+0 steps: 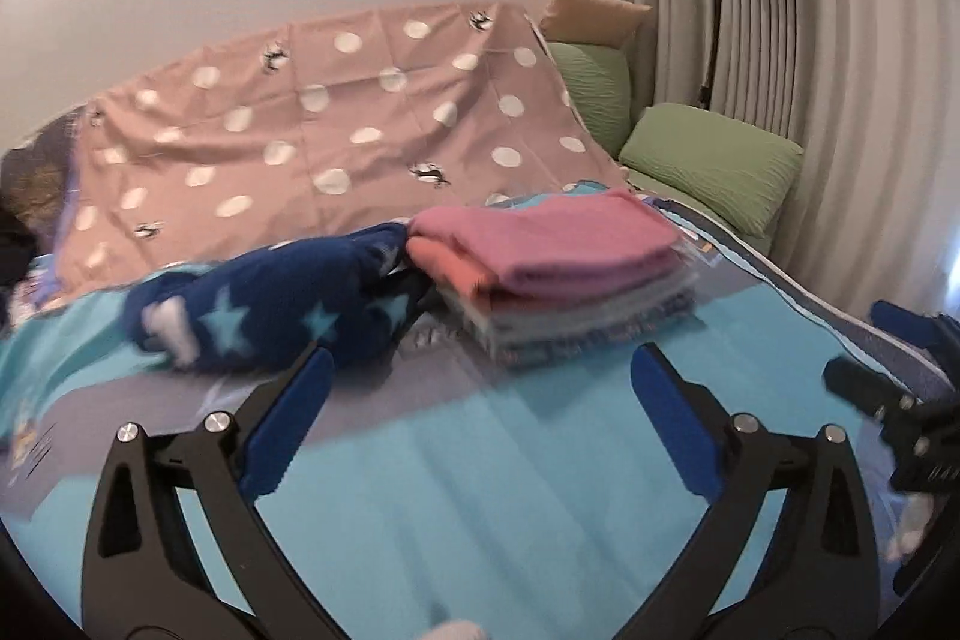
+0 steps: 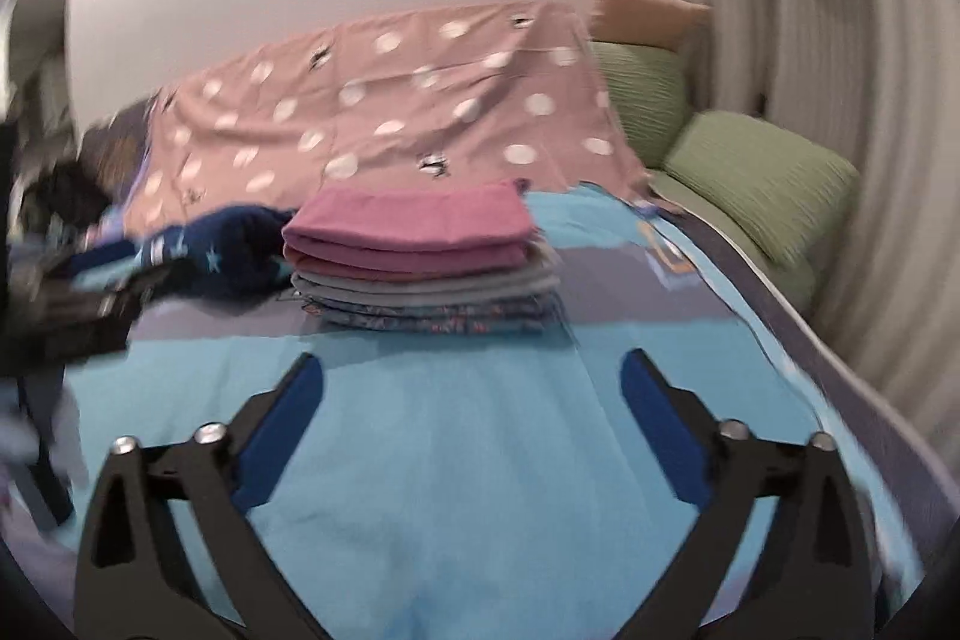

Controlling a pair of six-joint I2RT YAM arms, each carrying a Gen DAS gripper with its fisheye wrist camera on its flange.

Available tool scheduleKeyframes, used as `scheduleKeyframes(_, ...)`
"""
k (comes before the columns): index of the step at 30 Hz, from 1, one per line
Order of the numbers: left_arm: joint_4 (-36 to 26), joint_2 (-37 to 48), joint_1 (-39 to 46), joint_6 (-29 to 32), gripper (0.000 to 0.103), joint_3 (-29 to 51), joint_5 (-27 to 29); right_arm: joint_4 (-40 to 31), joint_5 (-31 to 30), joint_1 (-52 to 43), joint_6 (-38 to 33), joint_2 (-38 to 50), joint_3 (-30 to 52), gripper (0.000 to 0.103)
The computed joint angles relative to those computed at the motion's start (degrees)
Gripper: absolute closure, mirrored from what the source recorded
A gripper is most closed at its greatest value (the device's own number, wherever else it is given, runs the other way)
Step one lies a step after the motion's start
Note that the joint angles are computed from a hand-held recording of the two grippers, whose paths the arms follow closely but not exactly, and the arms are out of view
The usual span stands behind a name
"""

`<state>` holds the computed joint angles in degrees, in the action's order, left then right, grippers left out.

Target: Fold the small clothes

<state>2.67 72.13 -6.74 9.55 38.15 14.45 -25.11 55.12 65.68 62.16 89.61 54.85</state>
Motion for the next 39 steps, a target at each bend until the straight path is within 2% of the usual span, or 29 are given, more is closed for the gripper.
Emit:
scheduleKeyframes(2, -6.09, -9.36, -0.86, -1.55, 0.002, -3.90, -2.75, -7.54, 0.10, 3.49, 7.07, -1.08, 1.65, 0.001)
scheduleKeyframes(5, -14.42, -19.50, 0.19, -2.30, 0.002, -6.44, 0.77, -17.47, -0.06, 8.09, 17.52, -1.87, 4.58, 0.001)
scheduleKeyframes(7, -21.19, -26.84, 0.91, -2.69, 0.002, -7.29, 2.76, -25.46, 2.18, 12.77, 26.57, -1.23, 7.08, 0.001)
scheduleKeyframes(10, -29.49, -34.82, 0.42, -2.64, 0.002, -6.76, 1.82, -38.72, 4.07, 18.46, 37.86, 1.91, 12.43, 0.001)
scheduleKeyframes(12, -33.31, -38.16, 0.18, -3.02, 0.002, -6.09, 1.51, -45.54, 4.15, 20.99, 43.42, 3.70, 15.55, 0.001)
scheduleKeyframes(13, -36.16, -39.84, 1.25, -2.75, 0.002, -5.28, 3.25, -47.16, 4.14, 22.02, 45.29, 4.06, 16.33, 0.001)
scheduleKeyframes(17, -43.91, -44.00, 2.14, -3.03, 0.002, -3.30, 4.90, -50.37, 3.64, 24.79, 49.77, 4.21, 17.55, 0.001)
scheduleKeyframes(26, -52.89, -52.23, 0.52, -2.35, 0.002, -1.86, 3.45, -53.52, 2.93, 27.60, 52.21, 5.85, 20.34, 0.001)
scheduleKeyframes(35, -56.16, -54.87, -8.66, -6.24, 0.002, -0.30, -4.77, -54.35, 2.60, 29.20, 53.13, 6.72, 21.06, 0.001)
scheduleKeyframes(39, -56.72, -55.57, -14.83, -8.98, 0.002, -0.07, -10.30, -55.22, 2.32, 29.72, 54.71, 6.47, 20.79, 0.001)
